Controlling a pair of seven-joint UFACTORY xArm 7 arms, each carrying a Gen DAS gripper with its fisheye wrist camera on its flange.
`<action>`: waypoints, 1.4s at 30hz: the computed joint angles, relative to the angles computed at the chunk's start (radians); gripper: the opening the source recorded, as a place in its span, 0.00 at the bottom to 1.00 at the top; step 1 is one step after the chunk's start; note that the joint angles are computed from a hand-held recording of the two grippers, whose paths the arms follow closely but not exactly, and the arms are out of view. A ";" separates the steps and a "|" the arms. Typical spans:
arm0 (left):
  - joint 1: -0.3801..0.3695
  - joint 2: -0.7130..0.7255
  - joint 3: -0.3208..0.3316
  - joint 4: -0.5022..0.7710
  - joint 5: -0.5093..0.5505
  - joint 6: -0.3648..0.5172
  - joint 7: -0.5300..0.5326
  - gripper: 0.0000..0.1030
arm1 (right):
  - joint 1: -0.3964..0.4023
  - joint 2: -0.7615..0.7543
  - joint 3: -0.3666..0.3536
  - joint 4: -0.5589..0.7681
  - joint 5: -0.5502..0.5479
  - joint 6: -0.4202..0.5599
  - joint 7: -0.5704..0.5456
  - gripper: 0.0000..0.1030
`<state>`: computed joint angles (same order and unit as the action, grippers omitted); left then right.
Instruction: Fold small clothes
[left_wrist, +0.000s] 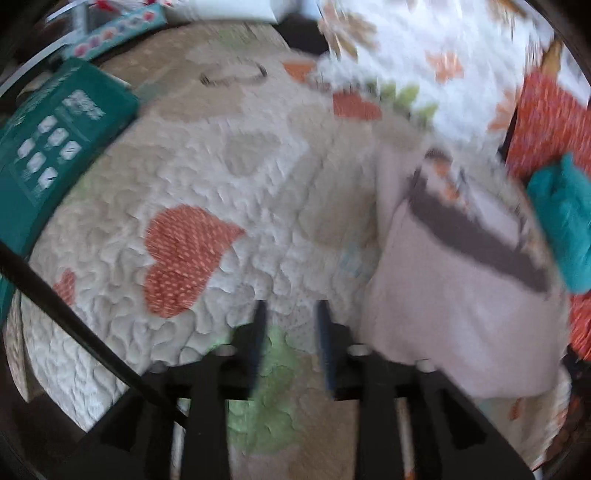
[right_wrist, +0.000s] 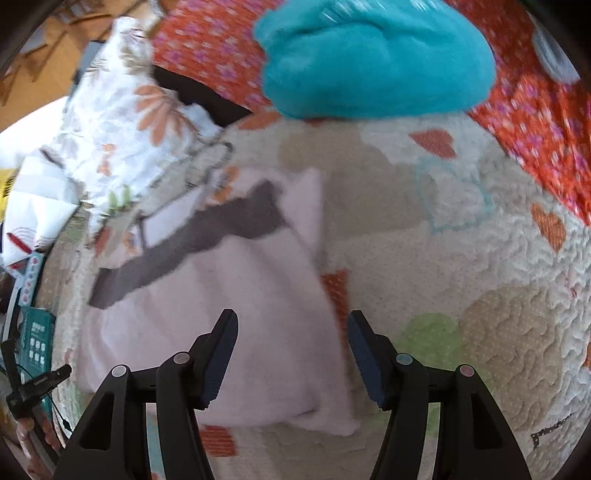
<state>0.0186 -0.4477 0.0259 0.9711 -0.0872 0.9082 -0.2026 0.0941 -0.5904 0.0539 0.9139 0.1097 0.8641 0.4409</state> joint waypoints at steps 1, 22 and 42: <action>0.009 -0.032 -0.001 -0.014 0.000 -0.026 -0.020 0.50 | 0.018 -0.005 0.012 0.002 0.005 -0.027 -0.012 0.64; 0.098 -0.104 0.094 -0.045 -0.053 -0.113 -0.078 0.64 | 0.364 0.628 0.249 0.508 -0.237 -0.061 0.030 0.44; 0.137 -0.064 0.118 -0.009 -0.079 -0.106 -0.107 0.64 | 0.547 0.708 0.173 0.677 -0.337 0.068 -0.182 0.76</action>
